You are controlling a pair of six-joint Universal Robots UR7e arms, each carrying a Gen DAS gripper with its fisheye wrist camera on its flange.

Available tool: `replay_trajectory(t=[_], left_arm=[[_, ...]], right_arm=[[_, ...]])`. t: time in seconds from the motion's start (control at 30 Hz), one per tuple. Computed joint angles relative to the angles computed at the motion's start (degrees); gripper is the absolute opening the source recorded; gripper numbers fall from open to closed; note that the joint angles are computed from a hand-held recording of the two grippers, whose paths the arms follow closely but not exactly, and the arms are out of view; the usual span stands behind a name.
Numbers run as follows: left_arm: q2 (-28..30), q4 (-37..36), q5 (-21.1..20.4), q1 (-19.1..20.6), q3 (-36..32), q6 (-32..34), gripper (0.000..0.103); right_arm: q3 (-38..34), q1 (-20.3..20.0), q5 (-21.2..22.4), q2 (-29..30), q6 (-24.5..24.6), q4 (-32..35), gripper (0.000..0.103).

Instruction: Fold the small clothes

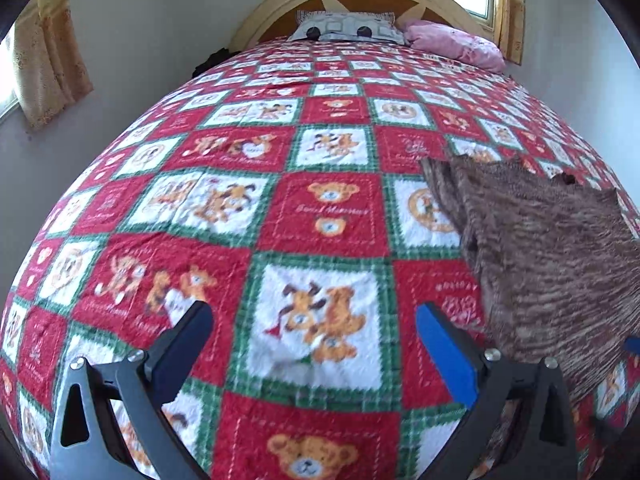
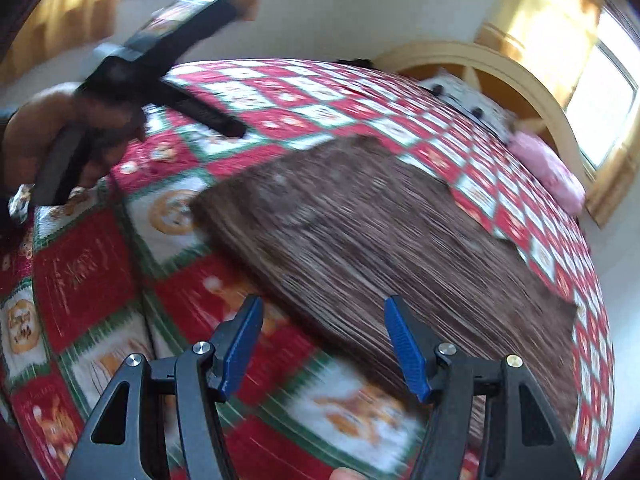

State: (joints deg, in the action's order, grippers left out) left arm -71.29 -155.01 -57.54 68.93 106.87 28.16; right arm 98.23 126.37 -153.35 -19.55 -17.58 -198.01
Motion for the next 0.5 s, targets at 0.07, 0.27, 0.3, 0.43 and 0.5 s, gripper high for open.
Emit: replay_trajectory(t=[0.07, 0.27, 0.3, 0.43, 0.5], left_arm=[[0.30, 4.01, -5.22, 0.62, -2.29, -0.19, 0.103], [1.65, 4.91, -7.74, 0.59, -4.44, 1.90, 0.103], [1.99, 4.84, -7.77, 0.54, -4.69, 2.02, 0.103], [3.60, 6.38, -10.54, 0.70, -6.43, 1.68, 0.100], [4.60, 7.69, -11.91, 0.63, -7.40, 1.31, 0.095]], right_arm=[[-2.95, 0.13, 0.10, 2.05, -2.55, 0.21, 0.064], [-10.01, 0.24, -0.17, 6.99, -9.51, 0.38, 0.064], [-11.06, 0.27, -0.10, 7.71, -10.34, 0.57, 0.064], [-13.41, 0.08, 0.08, 9.23, -11.77, 0.29, 0.061], [-14.10, -0.12, -0.08, 9.33, -10.15, 1.35, 0.053]])
